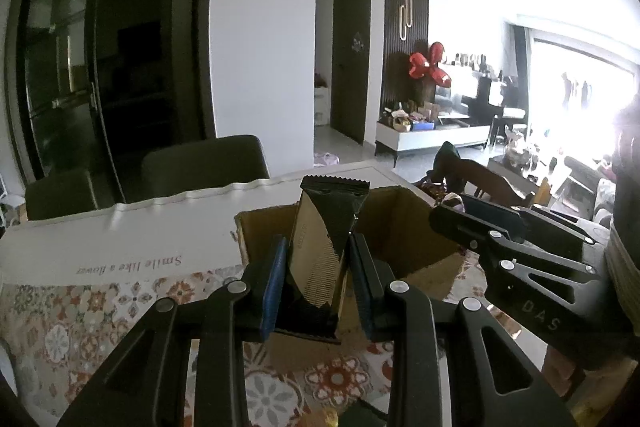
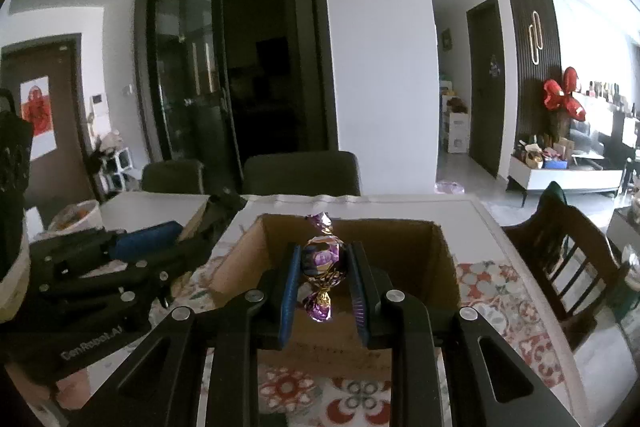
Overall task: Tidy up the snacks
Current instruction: 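Carry the dark packet and purple candy over the box and open both tools, then move both tools back toward the green packet and black bar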
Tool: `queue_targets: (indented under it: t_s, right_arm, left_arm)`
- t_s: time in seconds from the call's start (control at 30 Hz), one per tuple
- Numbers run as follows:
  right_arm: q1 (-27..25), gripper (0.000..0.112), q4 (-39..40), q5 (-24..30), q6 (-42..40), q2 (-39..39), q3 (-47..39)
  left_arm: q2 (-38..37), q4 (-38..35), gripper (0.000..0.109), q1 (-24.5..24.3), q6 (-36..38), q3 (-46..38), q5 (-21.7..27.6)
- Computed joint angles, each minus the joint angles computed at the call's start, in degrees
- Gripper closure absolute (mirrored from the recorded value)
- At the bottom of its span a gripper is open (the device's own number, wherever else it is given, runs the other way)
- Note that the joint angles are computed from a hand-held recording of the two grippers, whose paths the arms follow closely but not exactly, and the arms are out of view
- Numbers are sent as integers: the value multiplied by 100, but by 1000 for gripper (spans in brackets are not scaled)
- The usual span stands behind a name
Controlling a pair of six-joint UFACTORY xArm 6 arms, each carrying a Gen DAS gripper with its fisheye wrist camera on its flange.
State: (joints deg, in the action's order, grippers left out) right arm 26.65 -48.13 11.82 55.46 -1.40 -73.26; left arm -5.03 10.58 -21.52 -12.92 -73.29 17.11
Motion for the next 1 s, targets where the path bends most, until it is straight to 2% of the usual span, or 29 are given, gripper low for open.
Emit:
queue_targets:
  t_s: [0.13,0.27,0.5,0.57,0.6,0.67,0.7,0.77,0.9,1.0]
  right_arm:
    - [-77,87,756,93,-741,326,-312]
    - [-131,87,1176,267,-1190,651,-658]
    - [-199,87,1682,519,-1692,1102,-1088]
    - [-230,87,1657,556,-1615,1165,-1143]
    - [-243,86,1676,585,-1610,1196,-1168]
    - [-240,75,1691,653,-1573,1212,-1193]
    - [-247,63,1597,665,-1456,1203,-1183]
    - [-262,62,1129,670,-1063,1142,-1121]
    - [-268,62,772,624,-760,937,-907]
    - [-254,55,446,601,-432,675,-634]
  left_arm:
    - [481,-385,77,7,407,-548,228]
    - [927,-754,77,31,710,-1063,510]
    - [1431,-650,76,70,692,-1613,759]
    - [1495,-562,61,78,632,-1686,818]
    - [1489,-475,59,86,544,-1670,812]
    - [1414,-452,59,102,495,-1561,751]
    - [1383,-432,59,112,471,-1506,715]
    - [1251,-242,59,126,285,-1322,613]
    - [793,75,56,172,-28,-713,295]
    - [452,389,56,165,-194,-290,116]
